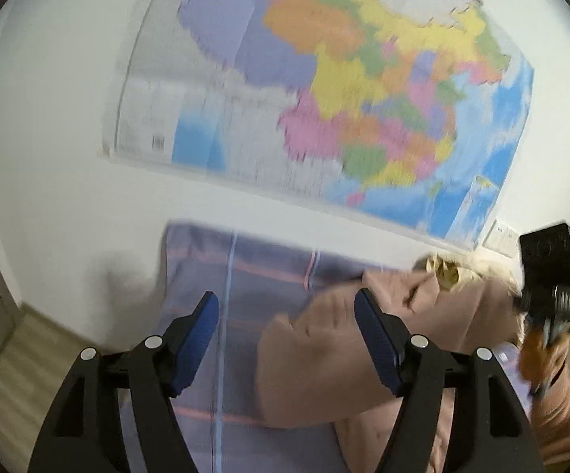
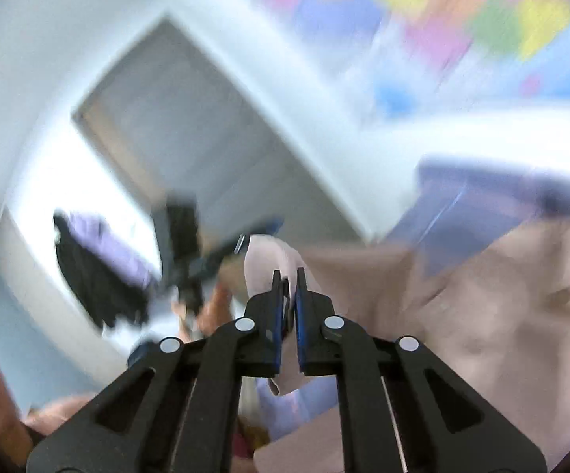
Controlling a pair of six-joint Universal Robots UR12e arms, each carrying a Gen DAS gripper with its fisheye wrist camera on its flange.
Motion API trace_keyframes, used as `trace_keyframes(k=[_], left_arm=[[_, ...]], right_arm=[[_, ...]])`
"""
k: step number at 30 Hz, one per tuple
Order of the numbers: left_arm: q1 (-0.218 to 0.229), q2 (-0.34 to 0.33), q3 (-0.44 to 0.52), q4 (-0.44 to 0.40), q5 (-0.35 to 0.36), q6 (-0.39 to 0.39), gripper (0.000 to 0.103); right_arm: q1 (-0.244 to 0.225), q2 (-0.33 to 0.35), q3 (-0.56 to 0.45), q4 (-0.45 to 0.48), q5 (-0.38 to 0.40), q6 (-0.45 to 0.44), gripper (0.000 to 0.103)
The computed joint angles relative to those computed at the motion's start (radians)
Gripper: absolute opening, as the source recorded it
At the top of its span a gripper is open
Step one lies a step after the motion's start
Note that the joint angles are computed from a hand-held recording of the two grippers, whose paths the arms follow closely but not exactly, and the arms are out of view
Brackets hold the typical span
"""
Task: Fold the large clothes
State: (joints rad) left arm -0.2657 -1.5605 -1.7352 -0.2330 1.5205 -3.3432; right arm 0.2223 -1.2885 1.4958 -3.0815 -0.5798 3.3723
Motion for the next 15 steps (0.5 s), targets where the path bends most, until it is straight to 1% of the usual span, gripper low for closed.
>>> trace_keyframes(k=[1,2,3,4,5,7,8,9,11,12,14,15], left_arm=[[-0.012,-0.007,0.007,0.004,0.015,0.017,0.068],[-0.030,-0.020,0.018,-0.005,0.028,0.042,0.068],[-0.051,-0.037,0.033,-0.026,0.042,0.071,0.068],[-0.066,-0.051,0.044,-0.042,0.056,0.096,0.068],[-0.087,-0.074,0.060,-0.068,0.078,0.136,0.069],[-0.122,-0.122,0.100,-0.143,0.117,0.195,0.069],[-0.129,-0.142,0.117,-0.173,0.118,0.211,0.069],[-0.134,-0.164,0.135,-0.201,0.113,0.226,0.069],[-0.139,-0.195,0.163,-0.257,0.100,0.221,0.069],[-0.143,-0.211,0.180,-0.280,0.102,0.224,0.069],[-0.151,-0.238,0.203,-0.293,0.122,0.237,0.069],[-0.153,-0.249,0.216,-0.302,0.123,0.235,0.069]], right_arm=[[-0.026,-0.011,0.012,-0.062,-0.004,0.067,0.006],[-0.058,-0.026,0.029,-0.128,-0.003,0.137,0.006],[-0.087,-0.044,0.055,-0.184,-0.020,0.196,0.006],[-0.103,-0.055,0.072,-0.209,-0.028,0.222,0.006],[-0.138,-0.078,0.111,-0.262,-0.060,0.273,0.005],[-0.182,-0.102,0.172,-0.320,-0.101,0.346,0.005],[-0.214,-0.115,0.213,-0.354,-0.127,0.404,0.005],[-0.233,-0.131,0.243,-0.347,-0.165,0.423,0.005],[-0.280,-0.143,0.314,-0.348,-0.210,0.491,0.005],[-0.289,-0.148,0.341,-0.329,-0.226,0.495,0.005],[-0.303,-0.156,0.390,-0.224,-0.269,0.472,0.005],[-0.302,-0.155,0.404,-0.200,-0.285,0.473,0.005]])
